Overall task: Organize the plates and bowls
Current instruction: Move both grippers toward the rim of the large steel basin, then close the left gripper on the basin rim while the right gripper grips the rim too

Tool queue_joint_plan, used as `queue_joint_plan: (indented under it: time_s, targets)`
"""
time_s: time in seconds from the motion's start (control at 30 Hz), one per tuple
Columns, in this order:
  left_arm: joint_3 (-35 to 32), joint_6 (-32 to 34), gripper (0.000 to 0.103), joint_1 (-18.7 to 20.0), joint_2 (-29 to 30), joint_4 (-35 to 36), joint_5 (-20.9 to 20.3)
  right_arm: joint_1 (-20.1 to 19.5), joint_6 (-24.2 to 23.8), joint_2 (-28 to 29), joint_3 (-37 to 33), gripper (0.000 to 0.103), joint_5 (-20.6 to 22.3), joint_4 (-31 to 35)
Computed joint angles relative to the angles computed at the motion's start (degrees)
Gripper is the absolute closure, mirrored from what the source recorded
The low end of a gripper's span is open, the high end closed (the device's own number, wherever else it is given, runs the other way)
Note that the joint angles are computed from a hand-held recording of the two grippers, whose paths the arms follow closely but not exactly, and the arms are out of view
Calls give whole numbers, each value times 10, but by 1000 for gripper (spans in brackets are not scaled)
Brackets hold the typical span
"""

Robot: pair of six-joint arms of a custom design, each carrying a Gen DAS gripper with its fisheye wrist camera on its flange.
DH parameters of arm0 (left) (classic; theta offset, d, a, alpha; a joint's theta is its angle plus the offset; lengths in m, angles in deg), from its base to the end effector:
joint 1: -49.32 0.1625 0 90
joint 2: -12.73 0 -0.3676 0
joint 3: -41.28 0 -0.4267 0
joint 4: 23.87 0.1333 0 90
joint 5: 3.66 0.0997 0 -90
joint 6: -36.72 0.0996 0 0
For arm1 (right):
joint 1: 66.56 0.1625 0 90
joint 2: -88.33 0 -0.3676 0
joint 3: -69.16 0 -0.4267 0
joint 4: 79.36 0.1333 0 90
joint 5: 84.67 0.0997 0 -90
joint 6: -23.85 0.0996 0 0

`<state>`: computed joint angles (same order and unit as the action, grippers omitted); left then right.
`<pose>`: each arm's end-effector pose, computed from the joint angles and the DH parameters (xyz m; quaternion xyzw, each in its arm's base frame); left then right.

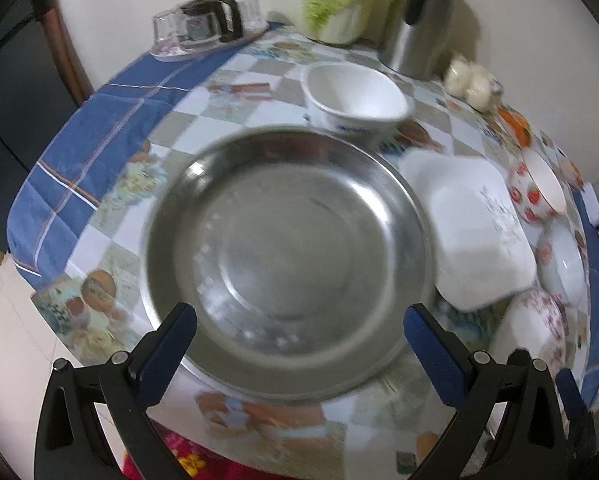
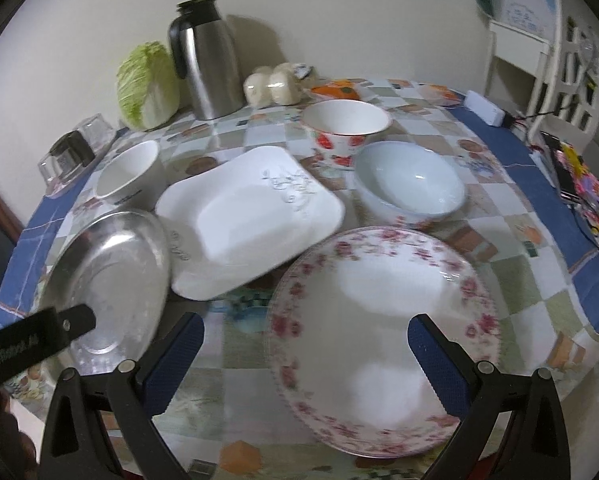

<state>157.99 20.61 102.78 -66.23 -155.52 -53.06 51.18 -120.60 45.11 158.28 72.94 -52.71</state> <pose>-0.1459 -0.5296 0.1934 0.1546 0.9246 -0.1824 0.2966 0.2604 -0.4066 0.0417 -0.1401 -0.8137 0.3958 0.4020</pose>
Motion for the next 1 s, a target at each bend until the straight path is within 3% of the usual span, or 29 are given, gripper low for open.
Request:
queue_joint_plan:
  time_s: [0.13,0.4,0.63,0.73,0.8,1.0]
  targets:
    - [-27,-3,0,21,12,-14,46,-8,-77,0,-9,0,-49,-40]
    - [-64,-43,0,64,32,10,50,-24,-149,23,-40,0,-124,-64]
    - [-84,-54,0,99,48,-22,16,-42,-155,55,-79,0,-169,-36]
    - [-104,-70,0,117,58,17,-27,-47,-151,58,-82,0,-177,-35]
    - [-111,-75,0,119,63,44,-33,-51,-145,57,-82,0,-183,-32]
    - [-93,-48,0,99,70,26,46,-58,-129,58,-83,6,-197,-24]
